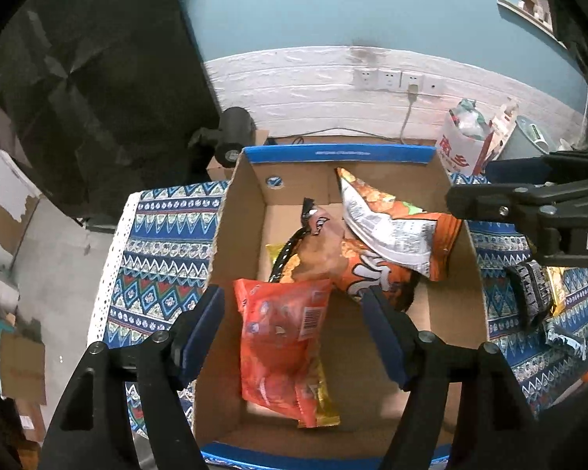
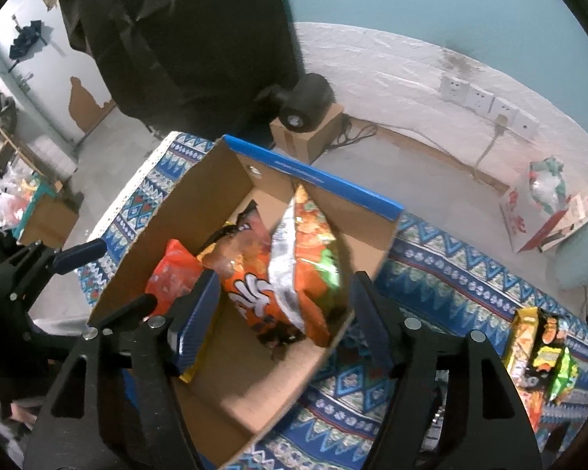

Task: Organize snacks
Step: 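Move both tools away from the box back over the snack pile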

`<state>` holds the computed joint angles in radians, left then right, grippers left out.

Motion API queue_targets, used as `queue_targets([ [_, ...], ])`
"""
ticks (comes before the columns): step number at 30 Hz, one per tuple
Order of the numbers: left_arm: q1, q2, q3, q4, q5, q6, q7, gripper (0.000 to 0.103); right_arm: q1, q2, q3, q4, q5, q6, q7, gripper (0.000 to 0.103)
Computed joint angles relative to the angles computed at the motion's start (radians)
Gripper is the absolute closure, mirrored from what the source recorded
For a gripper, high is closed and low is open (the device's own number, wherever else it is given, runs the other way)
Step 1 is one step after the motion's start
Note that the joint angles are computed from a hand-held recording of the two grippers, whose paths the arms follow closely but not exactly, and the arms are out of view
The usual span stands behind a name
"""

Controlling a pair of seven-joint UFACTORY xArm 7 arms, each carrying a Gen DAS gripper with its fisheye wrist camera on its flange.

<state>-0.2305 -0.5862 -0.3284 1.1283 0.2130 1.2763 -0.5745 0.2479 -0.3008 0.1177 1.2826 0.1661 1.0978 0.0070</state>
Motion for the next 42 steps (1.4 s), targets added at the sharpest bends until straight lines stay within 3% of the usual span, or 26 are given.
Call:
queue_targets([
  [20,-0.091,0.161,-0.086,0.144,0.064,0.007,-0.016,0.026,-0.076,-0.202,-0.068,-0.138,-0.034,0.057,-0.076,0.029],
  [42,-0.311,0.417,-0.099,0.303,0.118,0.044,-0.015,0.026,-0.217,-0.399,-0.175,-0.305,-0.090,0.186,-0.199,0.027],
])
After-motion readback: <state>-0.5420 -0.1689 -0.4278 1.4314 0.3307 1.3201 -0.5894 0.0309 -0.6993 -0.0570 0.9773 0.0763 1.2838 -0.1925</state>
